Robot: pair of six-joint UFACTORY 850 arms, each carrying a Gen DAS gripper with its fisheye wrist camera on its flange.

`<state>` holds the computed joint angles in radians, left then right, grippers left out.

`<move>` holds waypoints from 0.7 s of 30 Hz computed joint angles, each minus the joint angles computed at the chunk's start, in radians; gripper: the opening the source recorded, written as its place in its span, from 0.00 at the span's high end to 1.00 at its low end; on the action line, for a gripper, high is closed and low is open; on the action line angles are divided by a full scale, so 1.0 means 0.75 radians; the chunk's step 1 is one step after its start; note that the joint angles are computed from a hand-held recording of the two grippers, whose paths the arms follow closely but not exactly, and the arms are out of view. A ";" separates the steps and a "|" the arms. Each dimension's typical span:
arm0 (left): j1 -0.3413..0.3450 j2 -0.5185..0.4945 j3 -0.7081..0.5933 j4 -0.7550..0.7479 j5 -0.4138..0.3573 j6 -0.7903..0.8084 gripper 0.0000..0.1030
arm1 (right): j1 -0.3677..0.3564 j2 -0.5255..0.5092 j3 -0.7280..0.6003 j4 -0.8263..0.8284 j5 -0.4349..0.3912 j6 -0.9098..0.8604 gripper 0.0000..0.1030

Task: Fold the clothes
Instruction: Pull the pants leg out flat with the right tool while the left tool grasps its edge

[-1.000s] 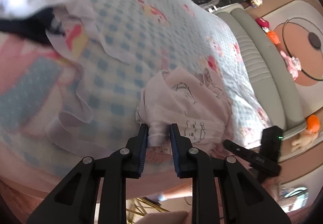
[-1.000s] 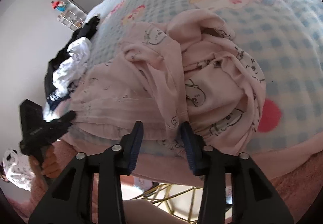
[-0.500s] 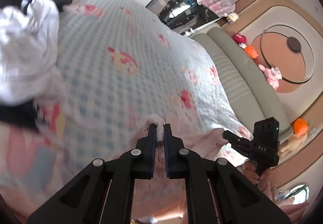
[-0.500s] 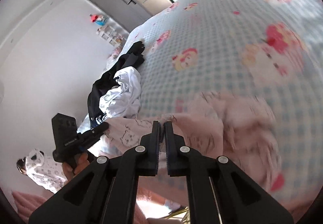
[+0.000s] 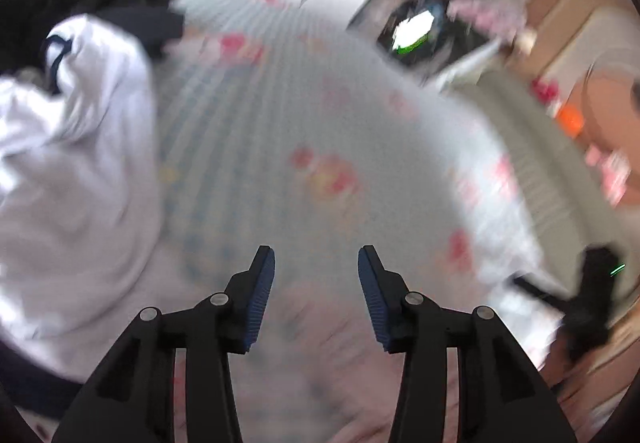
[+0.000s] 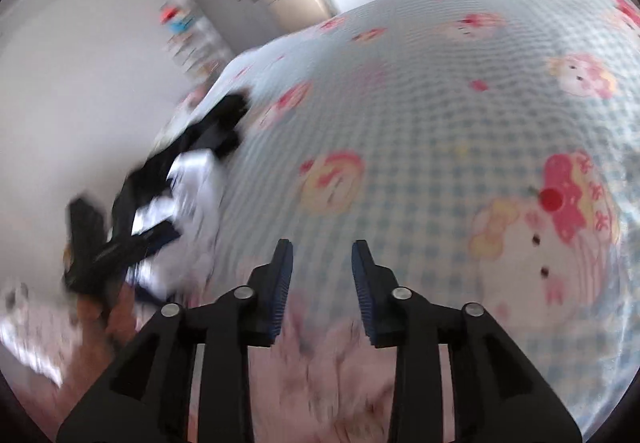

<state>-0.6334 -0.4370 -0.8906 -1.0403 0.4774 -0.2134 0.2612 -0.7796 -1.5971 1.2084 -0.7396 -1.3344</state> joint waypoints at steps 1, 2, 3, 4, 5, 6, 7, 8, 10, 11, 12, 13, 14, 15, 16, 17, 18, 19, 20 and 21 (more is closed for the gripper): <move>-0.014 -0.018 0.003 -0.012 -0.023 -0.010 0.58 | 0.008 0.035 0.062 -0.030 0.037 -0.055 0.69; -0.027 -0.037 0.008 -0.003 -0.044 -0.039 0.58 | 0.017 0.069 0.122 -0.060 0.077 -0.107 0.69; -0.043 -0.057 0.006 -0.014 -0.063 -0.045 0.58 | 0.018 0.082 0.148 -0.067 0.081 -0.149 0.69; -0.062 -0.078 -0.004 -0.041 -0.073 -0.031 0.58 | 0.028 0.100 0.180 -0.072 0.080 -0.202 0.62; -0.077 -0.093 -0.012 -0.035 -0.078 -0.048 0.58 | 0.034 0.123 0.215 -0.062 0.073 -0.269 0.55; -0.085 -0.100 -0.014 0.004 -0.078 -0.097 0.58 | 0.041 0.145 0.250 -0.053 0.067 -0.334 0.45; -0.093 -0.108 -0.016 0.043 -0.077 -0.146 0.58 | 0.048 0.167 0.284 -0.047 0.061 -0.398 0.41; -0.101 -0.116 -0.018 0.082 -0.076 -0.195 0.58 | 0.065 0.172 0.289 -0.071 0.058 -0.433 0.41; -0.109 -0.129 -0.028 0.125 -0.081 -0.245 0.58 | 0.105 0.169 0.286 -0.144 0.086 -0.474 0.41; -0.109 -0.132 -0.031 0.135 -0.088 -0.252 0.58 | 0.115 0.157 0.284 -0.184 0.114 -0.478 0.41; -0.106 -0.130 -0.032 0.138 -0.099 -0.247 0.58 | 0.124 0.133 0.259 -0.229 0.124 -0.445 0.41; -0.103 -0.129 -0.033 0.135 -0.110 -0.235 0.58 | 0.133 0.109 0.234 -0.276 0.132 -0.410 0.43; -0.102 -0.128 -0.036 0.126 -0.118 -0.211 0.58 | 0.137 0.092 0.221 -0.295 0.131 -0.388 0.50; -0.102 -0.125 -0.033 0.115 -0.122 -0.190 0.58 | 0.141 0.075 0.209 -0.315 0.130 -0.367 0.75; -0.106 -0.117 -0.021 0.097 -0.118 -0.168 0.58 | 0.145 0.057 0.196 -0.335 0.129 -0.345 0.93; -0.106 -0.108 -0.014 0.070 -0.117 -0.135 0.58 | 0.148 0.041 0.187 -0.341 0.129 -0.336 0.93; -0.104 -0.101 -0.009 0.050 -0.115 -0.108 0.58 | 0.135 0.039 0.177 -0.291 0.127 -0.324 0.94; -0.097 -0.096 -0.006 0.039 -0.114 -0.088 0.58 | 0.123 0.037 0.172 -0.227 0.126 -0.324 0.95; -0.089 -0.093 -0.002 0.028 -0.112 -0.068 0.58 | 0.097 0.028 0.149 -0.148 0.108 -0.286 0.95; -0.082 -0.093 0.001 0.023 -0.110 -0.052 0.58 | 0.078 0.020 0.134 -0.082 0.132 -0.234 0.95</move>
<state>-0.6951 -0.5066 -0.8901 -1.0229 0.3947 -0.2526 0.3198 -0.7646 -1.4969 1.1472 -0.6403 -1.5102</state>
